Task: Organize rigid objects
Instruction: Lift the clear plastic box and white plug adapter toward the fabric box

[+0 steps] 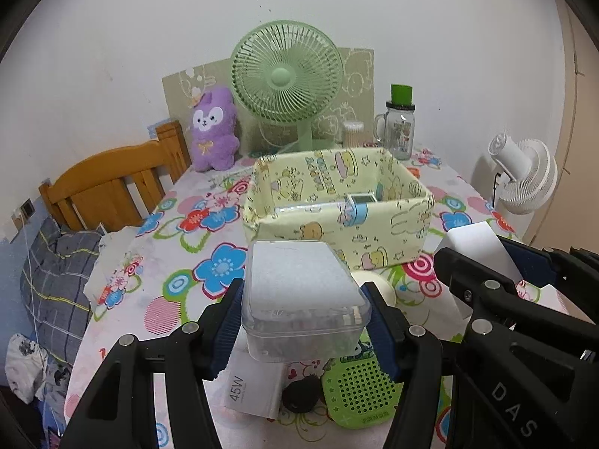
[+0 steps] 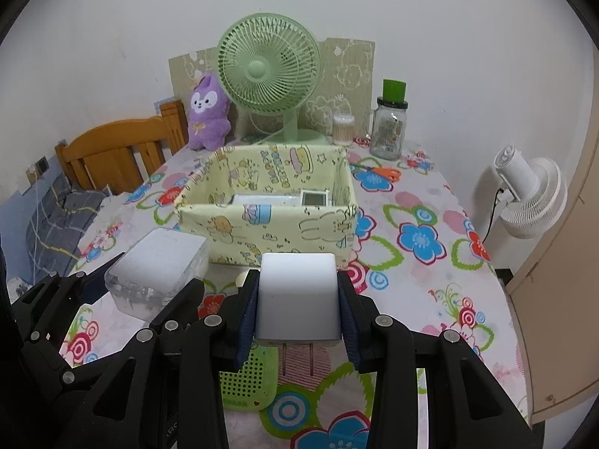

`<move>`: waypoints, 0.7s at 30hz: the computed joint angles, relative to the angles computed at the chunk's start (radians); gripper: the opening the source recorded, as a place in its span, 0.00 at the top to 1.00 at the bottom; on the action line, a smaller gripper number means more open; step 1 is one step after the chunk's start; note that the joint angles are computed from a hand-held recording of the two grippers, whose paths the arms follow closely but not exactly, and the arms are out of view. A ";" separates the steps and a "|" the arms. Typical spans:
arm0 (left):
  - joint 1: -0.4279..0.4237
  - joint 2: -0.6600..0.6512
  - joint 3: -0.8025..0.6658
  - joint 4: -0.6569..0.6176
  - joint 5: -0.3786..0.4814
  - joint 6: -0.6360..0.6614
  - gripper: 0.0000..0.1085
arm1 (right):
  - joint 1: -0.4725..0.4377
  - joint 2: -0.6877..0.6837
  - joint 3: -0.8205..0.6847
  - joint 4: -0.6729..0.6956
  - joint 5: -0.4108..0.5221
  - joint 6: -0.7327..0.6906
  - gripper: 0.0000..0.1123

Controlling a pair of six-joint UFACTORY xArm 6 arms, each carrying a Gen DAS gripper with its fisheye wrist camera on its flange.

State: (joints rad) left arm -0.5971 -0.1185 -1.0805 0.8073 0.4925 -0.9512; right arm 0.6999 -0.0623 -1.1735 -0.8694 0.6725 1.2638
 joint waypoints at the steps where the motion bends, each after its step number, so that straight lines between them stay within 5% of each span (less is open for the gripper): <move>1: 0.000 0.000 -0.002 0.001 0.001 -0.002 0.42 | 0.001 -0.002 -0.003 -0.001 0.002 -0.005 0.62; 21: -0.019 -0.006 -0.072 -0.001 0.049 0.015 0.42 | 0.001 -0.040 -0.033 -0.011 0.028 -0.038 0.62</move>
